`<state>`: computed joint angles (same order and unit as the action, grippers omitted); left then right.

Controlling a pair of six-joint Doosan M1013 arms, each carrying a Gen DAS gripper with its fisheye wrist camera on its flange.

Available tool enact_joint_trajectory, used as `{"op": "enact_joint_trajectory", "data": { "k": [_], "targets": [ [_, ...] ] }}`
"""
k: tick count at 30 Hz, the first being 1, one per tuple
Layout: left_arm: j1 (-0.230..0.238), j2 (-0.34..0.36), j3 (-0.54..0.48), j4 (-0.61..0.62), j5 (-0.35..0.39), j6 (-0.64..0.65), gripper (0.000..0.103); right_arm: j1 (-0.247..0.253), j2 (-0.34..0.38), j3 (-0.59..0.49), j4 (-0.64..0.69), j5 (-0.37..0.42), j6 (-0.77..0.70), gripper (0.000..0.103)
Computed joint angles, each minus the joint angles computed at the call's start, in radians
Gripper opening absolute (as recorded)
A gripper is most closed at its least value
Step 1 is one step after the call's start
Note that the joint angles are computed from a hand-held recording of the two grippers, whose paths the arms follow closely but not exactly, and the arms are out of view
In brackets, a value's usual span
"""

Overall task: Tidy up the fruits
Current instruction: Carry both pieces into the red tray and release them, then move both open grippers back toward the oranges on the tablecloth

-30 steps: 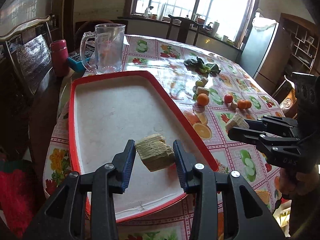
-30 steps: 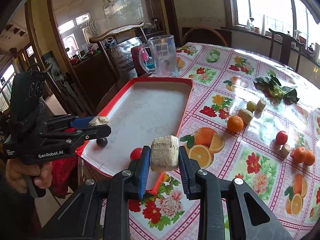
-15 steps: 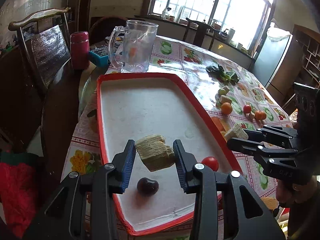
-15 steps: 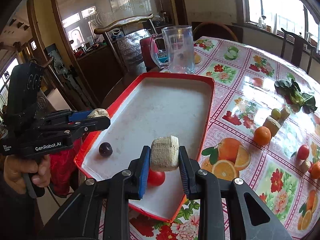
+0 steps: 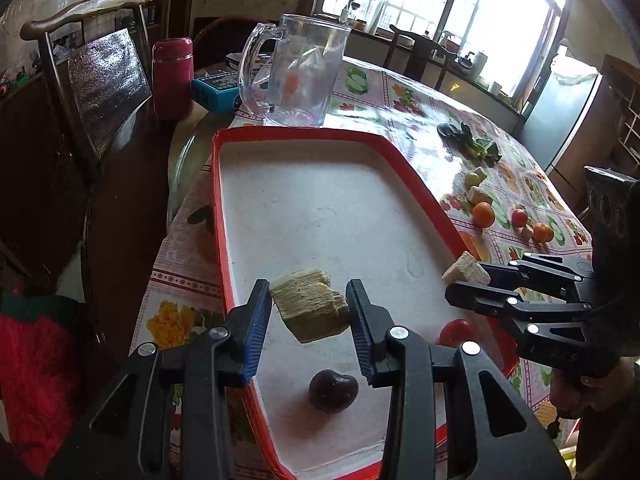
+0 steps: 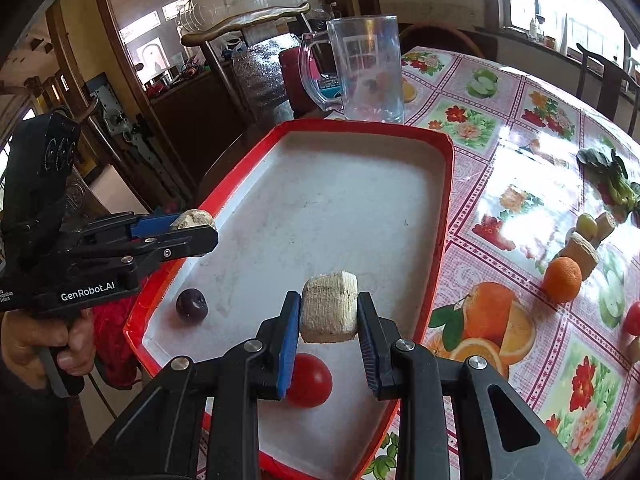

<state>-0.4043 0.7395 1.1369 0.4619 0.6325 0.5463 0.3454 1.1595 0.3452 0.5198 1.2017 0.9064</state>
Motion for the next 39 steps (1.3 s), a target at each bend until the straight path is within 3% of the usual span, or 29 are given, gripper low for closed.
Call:
{"op": "enact_joint_trajectory", "data": {
  "k": [9,14,20,25,33,39],
  "targets": [
    [0.006,0.026,-0.033,-0.080,0.044,0.074,0.036,0.012,0.046,-0.079,-0.044,0.049,0.012,0.028],
    [-0.002,0.038,-0.052,-0.051,0.092,0.071,0.037,0.014,0.063,-0.111,-0.061,0.071,0.021,0.030],
    [-0.007,0.039,-0.058,-0.047,0.114,0.067,0.038,0.002,0.011,-0.016,-0.023,0.023,-0.001,0.031],
    [-0.018,0.028,-0.052,0.007,0.119,0.021,0.057,-0.015,-0.058,0.103,0.026,-0.045,-0.042,0.032],
    [-0.030,0.017,-0.048,0.048,0.120,-0.014,0.057,-0.050,-0.153,0.269,0.087,-0.151,-0.076,0.033],
    [-0.044,0.009,-0.047,0.055,0.084,-0.021,0.057,-0.086,-0.227,0.406,0.134,-0.251,-0.080,0.043]
  ]
}}
